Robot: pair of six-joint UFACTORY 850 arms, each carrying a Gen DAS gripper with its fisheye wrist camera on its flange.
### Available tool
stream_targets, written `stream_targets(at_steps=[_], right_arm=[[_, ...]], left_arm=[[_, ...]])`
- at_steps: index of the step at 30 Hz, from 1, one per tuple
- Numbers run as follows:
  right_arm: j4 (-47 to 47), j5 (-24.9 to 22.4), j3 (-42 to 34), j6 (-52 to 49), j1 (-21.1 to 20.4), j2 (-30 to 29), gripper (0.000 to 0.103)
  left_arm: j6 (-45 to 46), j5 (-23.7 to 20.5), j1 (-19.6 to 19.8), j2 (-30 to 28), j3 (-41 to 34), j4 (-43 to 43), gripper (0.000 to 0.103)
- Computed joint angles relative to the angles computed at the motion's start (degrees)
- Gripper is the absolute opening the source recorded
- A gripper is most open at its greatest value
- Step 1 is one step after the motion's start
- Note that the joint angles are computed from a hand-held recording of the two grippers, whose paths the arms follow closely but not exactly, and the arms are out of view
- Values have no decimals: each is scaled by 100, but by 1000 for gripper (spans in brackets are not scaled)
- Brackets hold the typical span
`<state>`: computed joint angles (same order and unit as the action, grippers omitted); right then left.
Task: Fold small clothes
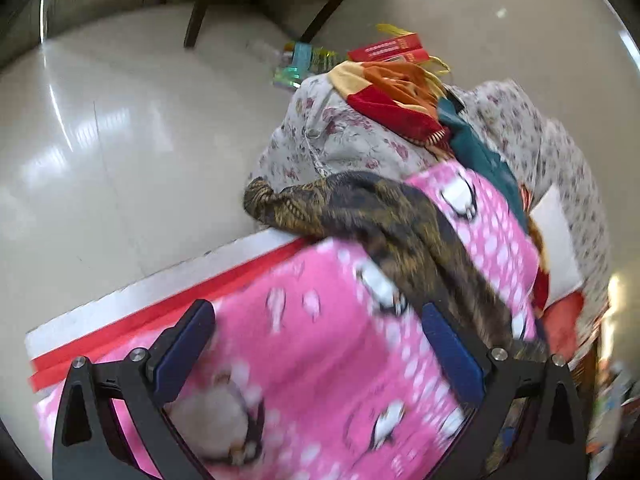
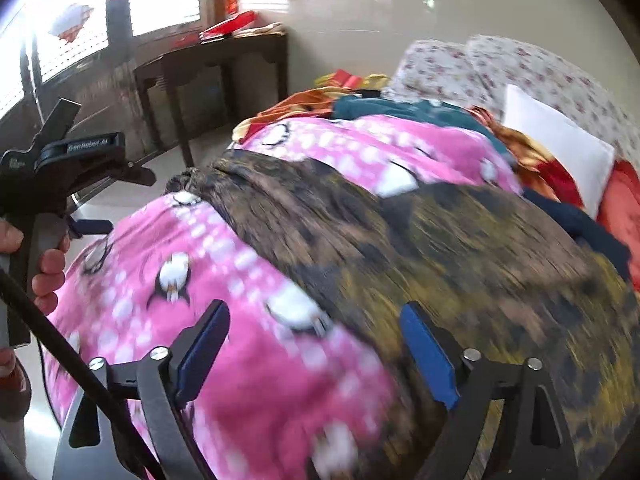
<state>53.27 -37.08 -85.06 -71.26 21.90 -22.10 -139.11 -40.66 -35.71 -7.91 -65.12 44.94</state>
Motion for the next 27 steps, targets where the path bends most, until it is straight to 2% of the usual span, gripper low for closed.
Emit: stream_targets(at_steps=[1,3,6,8,9,10,11,12,13,14,15,17,20,22,23,25,26,27], right_arm=[[-79,87,-79,45,90,-76,87],[-410,222,-322,286,270,-290,79],[-779,313,-618,554,436,-564,75],[-984,418,-775,741,503,-719,70],[-1003,407,-828,764,499,-767,63],[-1014,382,-906,776,508,-848,57],[-1033,301,-976,765,516,-926,45],[-984,234,-1007,694,507,-966,36],[-884,208,-999,563,501,-973,33],[-725,237,-915,375,494,-915,24],[-605,235,-846,237,479,-849,16],[-298,66,-805,32,377,-762,10],[131,-480,-876,19,135,-736,10],[263,-580,-825,93,-11,-671,11],[363,-660,-770,109,-146,-623,14],[531,-805,-668,71,-383,-532,37],[672,-829,-567,23,-581,-458,64],[790,-787,-441,-48,-744,-363,72]], left_arm=[[-37,142,78,8,54,8,103],[-108,560,293,-12,162,56,103],[-437,1194,581,-66,267,332,103],[-696,1321,684,-123,270,564,103],[-771,1321,720,-157,255,662,102],[-817,1311,749,-206,216,765,93],[-773,1314,785,-256,174,818,83],[-604,1382,834,-298,133,750,51],[-396,1529,882,-316,111,670,28],[-307,1560,870,-305,85,708,23],[-171,1352,805,-290,12,677,18],[215,662,599,-280,-265,630,13],[379,-2,254,-232,-699,971,12],[864,-453,26,-371,-1221,1032,12],[1113,-612,-84,-477,-1507,1067,12],[1615,-767,-273,-761,-2121,1065,12],[1923,-791,-360,-965,-2501,1026,12],[2237,-813,-455,-1216,-2928,991,12]])
